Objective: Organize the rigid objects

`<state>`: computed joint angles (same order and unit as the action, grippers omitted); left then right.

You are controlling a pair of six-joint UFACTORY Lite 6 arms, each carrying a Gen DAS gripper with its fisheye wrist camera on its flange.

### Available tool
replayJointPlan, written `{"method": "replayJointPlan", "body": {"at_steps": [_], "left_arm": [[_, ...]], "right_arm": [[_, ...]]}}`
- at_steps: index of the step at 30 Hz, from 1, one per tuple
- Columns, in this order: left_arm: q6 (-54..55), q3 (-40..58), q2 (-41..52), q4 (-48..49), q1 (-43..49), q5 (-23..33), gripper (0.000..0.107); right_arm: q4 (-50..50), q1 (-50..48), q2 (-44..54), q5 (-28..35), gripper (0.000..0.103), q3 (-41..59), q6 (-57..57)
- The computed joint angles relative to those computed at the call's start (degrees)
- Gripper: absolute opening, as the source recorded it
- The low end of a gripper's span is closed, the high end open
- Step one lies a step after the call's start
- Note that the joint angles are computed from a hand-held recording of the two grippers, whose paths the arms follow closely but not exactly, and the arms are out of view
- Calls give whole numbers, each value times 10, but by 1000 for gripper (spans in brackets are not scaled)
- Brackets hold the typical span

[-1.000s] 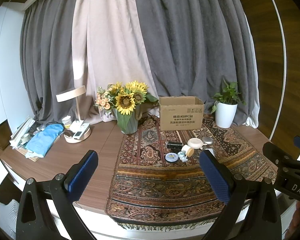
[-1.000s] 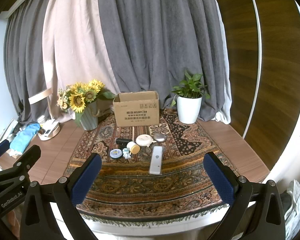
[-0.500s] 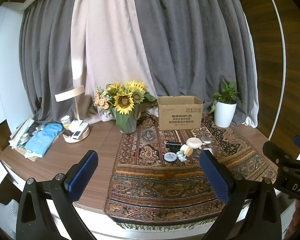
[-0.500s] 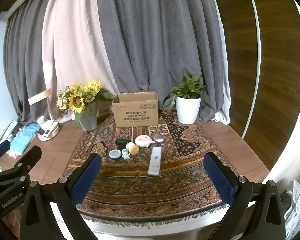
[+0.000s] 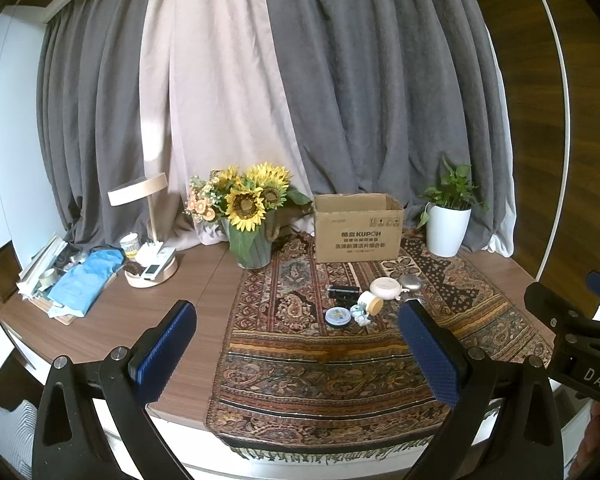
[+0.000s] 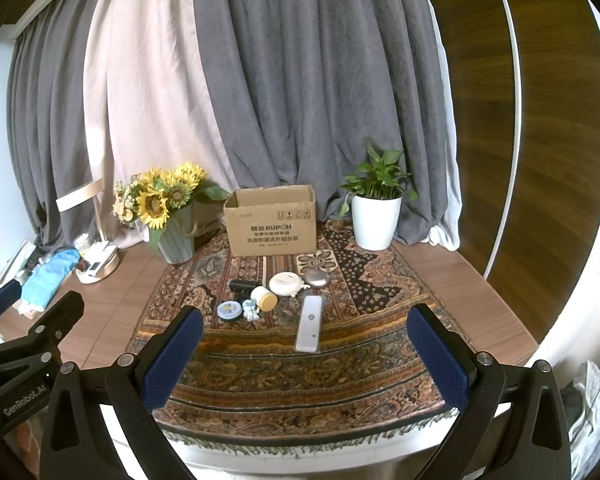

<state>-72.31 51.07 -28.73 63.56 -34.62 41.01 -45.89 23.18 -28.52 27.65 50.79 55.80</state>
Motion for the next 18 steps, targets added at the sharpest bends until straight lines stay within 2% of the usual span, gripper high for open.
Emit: {"method": "replayJointPlan", "body": {"at_steps": [18], "left_arm": [[-29,-5,16,12,-10,1,103]], "right_arm": [[23,-12,3,-7,103,5,-23]]}}
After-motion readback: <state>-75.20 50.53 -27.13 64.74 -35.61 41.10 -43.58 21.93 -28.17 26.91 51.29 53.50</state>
